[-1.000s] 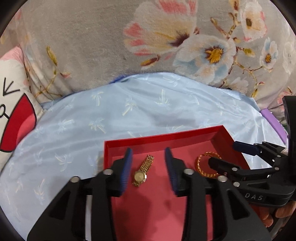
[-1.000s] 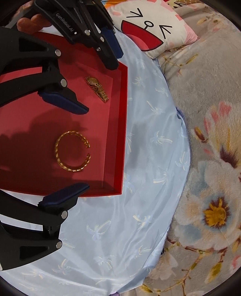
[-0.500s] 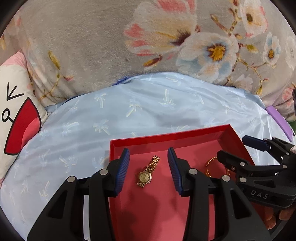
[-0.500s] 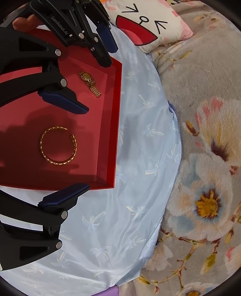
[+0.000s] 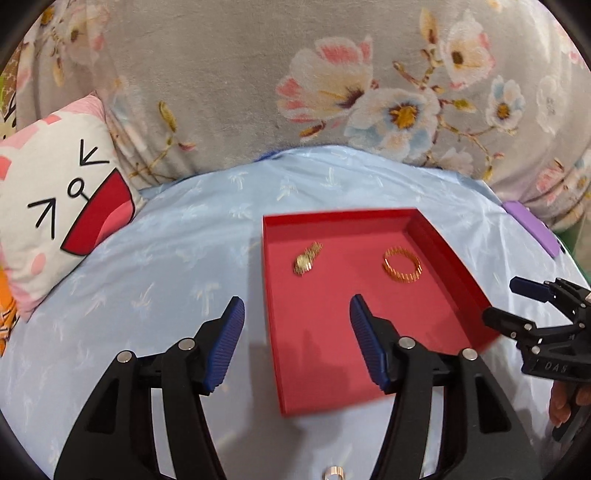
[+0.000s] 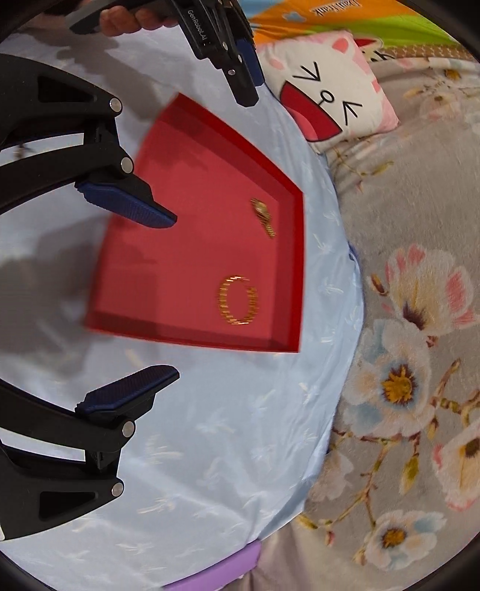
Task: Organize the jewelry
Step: 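Move the right gripper to the pearl strand and grasp it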
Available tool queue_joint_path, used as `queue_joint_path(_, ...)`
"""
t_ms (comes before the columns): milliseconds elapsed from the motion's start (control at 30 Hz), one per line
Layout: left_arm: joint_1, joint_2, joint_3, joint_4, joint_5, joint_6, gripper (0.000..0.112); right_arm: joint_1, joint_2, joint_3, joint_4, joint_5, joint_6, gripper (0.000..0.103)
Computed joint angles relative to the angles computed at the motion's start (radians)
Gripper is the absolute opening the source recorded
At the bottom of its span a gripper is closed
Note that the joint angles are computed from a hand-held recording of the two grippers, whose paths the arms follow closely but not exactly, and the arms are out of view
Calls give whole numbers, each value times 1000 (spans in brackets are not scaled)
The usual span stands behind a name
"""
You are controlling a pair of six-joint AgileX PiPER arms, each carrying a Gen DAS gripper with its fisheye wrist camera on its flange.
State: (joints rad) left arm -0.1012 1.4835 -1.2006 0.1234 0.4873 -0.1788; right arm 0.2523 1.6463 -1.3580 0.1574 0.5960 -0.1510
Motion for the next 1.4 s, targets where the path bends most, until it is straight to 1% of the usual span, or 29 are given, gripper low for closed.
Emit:
queue_joint_path(67,-12,-56,78,22,5,-27,57,-22,-85,114,60,-17,-60,75)
queue_joint_path(167,-28,-133,206,47,-14,-68,57,-55,-193,258,149,-28,-144,75)
queue_joint_path(267,-42,-201,331,92,-31,-136,58,-72,-285,386,169,-51,-184,75)
queue_joint_path(300,-41,-217,361,90,-33,-144,57,-74,-307,419,168,-58,-188,75)
queue_joint_path(367,-35,-250,419,65,-44,-143,57,-93,-341,476,215,-59,-237,75)
queue_joint_path(433,-36,-285,467,78,-55,-179,57,-116,-358,511,280,-52,-297,75)
queue_joint_path(500,-33,-315,504,68,-71,-190,58,-123,-361,529,311,-53,-315,75)
queue_joint_path(567,-33,-339,533,68,-79,-212,58,-119,-358,539,317,-54,-304,75)
queue_joint_path(633,-48,-353,551,105,-75,-266,58,-94,-368,556,281,-68,-251,73)
queue_joint_path(733,-104,-370,583,262,-61,-440,59,-69,-391,586,282,-73,-223,67)
queue_joint_path(833,-135,-376,595,321,-52,-503,59,-47,-404,609,265,-74,-178,59)
queue_joint_path(900,-130,-384,599,304,-64,-487,61,-50,-401,615,307,-61,-201,52)
queue_joint_path(933,-124,-383,598,288,-66,-473,62,-53,-395,615,329,-53,-210,51)
queue_joint_path(1000,-112,-382,598,256,-71,-445,62,-48,-381,609,348,-44,-209,46)
queue_joint_path(1033,-102,-382,598,236,-76,-426,62,-38,-374,606,339,-48,-195,45)
queue_joint_path(1133,-72,-383,600,167,-87,-362,63,-1,-350,585,264,-67,-121,37)
queue_joint_path(1167,-67,-383,601,153,-88,-351,63,4,-337,571,239,-68,-99,32)
queue_joint_path(1200,-56,-383,602,127,-91,-326,63,-2,-324,558,243,-64,-104,30)
queue_joint_path(1300,-37,-378,602,73,-97,-276,63,-15,-282,515,217,-63,-74,26)
queue_joint_path(1400,-24,-375,603,32,-101,-237,63,-23,-259,497,222,-68,-68,26)
